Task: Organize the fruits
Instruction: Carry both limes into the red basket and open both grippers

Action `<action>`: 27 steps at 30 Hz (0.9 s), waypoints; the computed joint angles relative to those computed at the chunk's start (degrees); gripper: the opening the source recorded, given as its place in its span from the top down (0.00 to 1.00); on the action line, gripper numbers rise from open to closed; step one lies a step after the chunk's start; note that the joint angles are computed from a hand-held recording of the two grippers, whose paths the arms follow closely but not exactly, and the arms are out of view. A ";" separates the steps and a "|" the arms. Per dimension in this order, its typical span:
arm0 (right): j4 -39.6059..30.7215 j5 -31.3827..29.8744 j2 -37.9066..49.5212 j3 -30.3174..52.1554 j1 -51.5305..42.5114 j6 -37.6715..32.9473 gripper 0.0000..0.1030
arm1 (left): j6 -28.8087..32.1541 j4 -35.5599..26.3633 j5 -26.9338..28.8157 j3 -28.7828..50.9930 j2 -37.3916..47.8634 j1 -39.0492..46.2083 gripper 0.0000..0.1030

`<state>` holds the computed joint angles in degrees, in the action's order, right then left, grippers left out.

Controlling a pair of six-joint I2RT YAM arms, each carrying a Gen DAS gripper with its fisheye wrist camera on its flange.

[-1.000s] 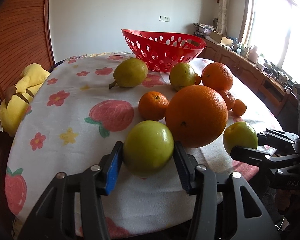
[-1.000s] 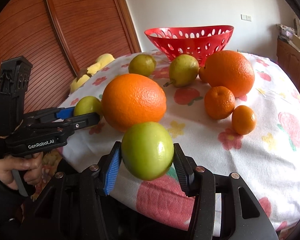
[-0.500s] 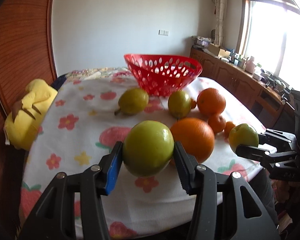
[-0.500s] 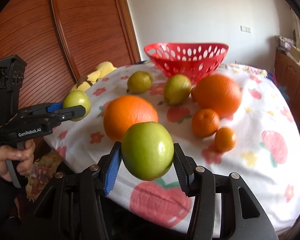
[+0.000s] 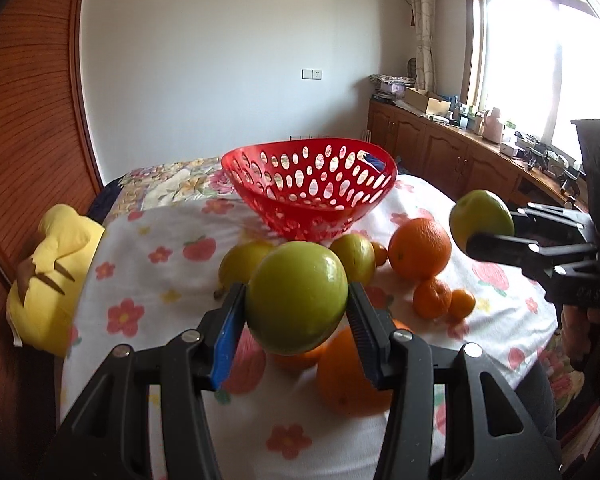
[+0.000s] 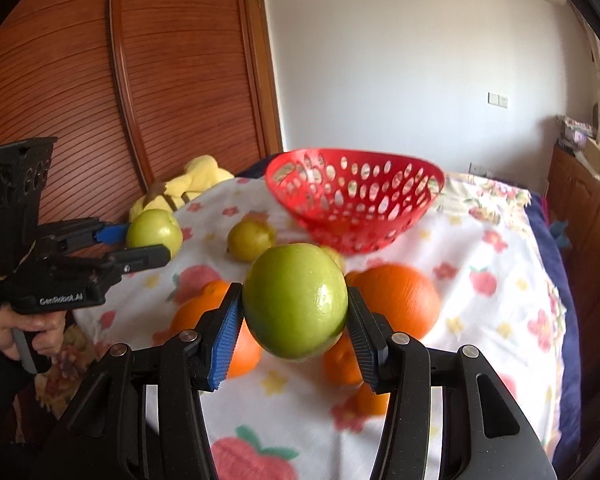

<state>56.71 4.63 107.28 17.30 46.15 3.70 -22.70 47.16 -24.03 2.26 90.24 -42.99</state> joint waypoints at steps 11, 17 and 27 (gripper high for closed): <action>-17.57 -5.97 0.19 16.76 -8.57 -4.74 0.50 | 8.06 -6.66 11.08 9.34 -0.76 12.82 0.52; -26.37 -7.20 6.06 28.62 -11.20 -6.76 0.50 | 11.44 -9.33 16.14 15.20 1.57 18.16 0.52; -38.30 -7.97 17.64 45.16 -12.38 -9.43 0.50 | 14.13 -11.33 20.61 24.79 9.91 22.10 0.52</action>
<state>18.40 -3.34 124.92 62.46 33.77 -5.73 -8.57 35.83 -3.41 27.05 100.15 -20.89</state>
